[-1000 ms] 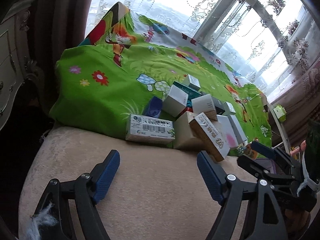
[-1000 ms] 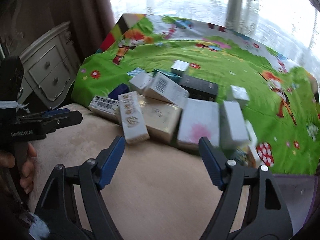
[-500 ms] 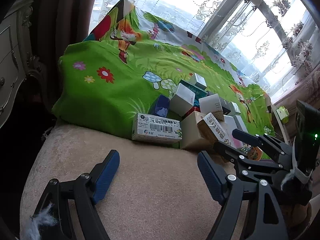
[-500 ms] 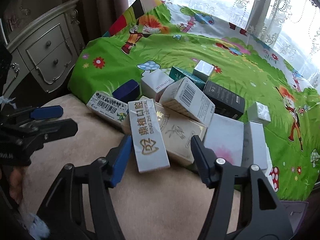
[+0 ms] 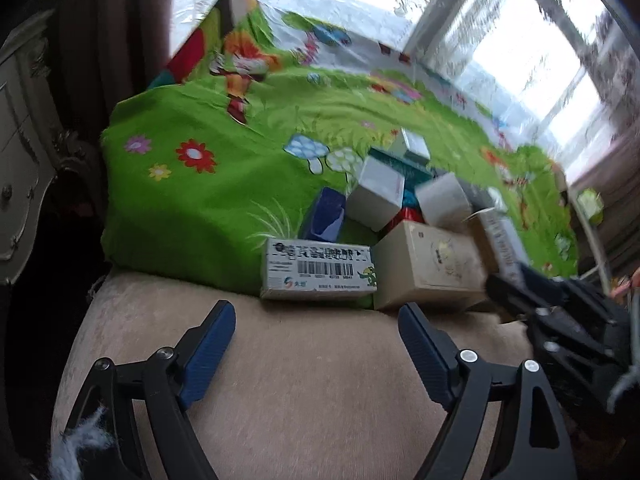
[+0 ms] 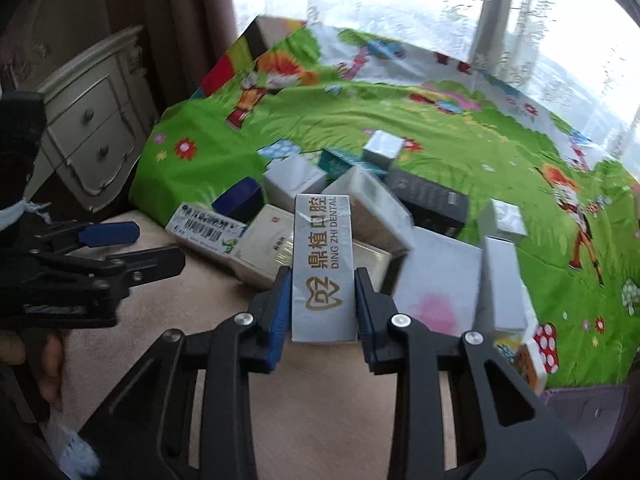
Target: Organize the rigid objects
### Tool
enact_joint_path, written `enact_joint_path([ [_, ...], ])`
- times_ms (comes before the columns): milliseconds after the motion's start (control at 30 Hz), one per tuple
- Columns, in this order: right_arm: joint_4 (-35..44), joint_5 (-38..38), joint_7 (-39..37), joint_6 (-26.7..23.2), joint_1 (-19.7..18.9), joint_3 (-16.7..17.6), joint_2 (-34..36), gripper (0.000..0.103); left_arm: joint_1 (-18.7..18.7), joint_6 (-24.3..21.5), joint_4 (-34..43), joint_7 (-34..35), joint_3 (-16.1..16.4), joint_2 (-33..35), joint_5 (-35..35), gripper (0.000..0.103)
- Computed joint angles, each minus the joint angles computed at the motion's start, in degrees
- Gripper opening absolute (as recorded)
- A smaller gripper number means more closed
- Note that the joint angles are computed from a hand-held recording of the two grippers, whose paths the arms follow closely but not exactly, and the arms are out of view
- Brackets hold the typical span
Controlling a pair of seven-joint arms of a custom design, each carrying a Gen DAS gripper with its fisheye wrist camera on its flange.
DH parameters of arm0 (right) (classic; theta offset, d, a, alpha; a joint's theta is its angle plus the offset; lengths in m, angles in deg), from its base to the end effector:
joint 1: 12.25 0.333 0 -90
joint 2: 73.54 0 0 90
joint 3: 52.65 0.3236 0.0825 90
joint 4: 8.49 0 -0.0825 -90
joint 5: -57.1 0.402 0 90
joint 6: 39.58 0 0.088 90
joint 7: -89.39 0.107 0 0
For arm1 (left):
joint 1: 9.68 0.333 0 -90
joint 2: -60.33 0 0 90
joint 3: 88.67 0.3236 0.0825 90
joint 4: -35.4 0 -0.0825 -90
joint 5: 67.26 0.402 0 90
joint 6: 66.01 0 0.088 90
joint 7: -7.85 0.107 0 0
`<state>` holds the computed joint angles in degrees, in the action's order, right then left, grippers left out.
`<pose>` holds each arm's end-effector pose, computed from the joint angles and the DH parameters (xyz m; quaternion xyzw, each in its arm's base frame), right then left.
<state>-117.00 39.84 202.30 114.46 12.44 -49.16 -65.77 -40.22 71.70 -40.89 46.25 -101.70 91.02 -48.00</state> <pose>0.5753 0.3171 0.5067 -0.7621 0.5532 -0.2030 0.2682 0.5903 -0.5000 0.4915 -0.6840 0.6716 -0.2738 0.0788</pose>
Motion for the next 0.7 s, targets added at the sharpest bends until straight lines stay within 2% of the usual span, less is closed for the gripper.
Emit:
enact_joint_path([
  [233,-5.53,-4.01,7.37,3.54,-0.9,-0.28,-4.39,0.035,-2.15,-8.95,11.0,2.75,0.95,6.56,0.44,0.085],
  [467,-11.75,-8.3,14.3,4.77,-3.93,1.64,-9.64,0.035,-4.36,-15.88,20.75,5.48,2.34,12.11,0.7,0.085],
  [700,-15.24,-9.87,17.78,4.84,-7.16,3.93,-12.9,0.035,-6.67,-22.88,30.94,7.24,4.24,17.78,0.8,0.085],
])
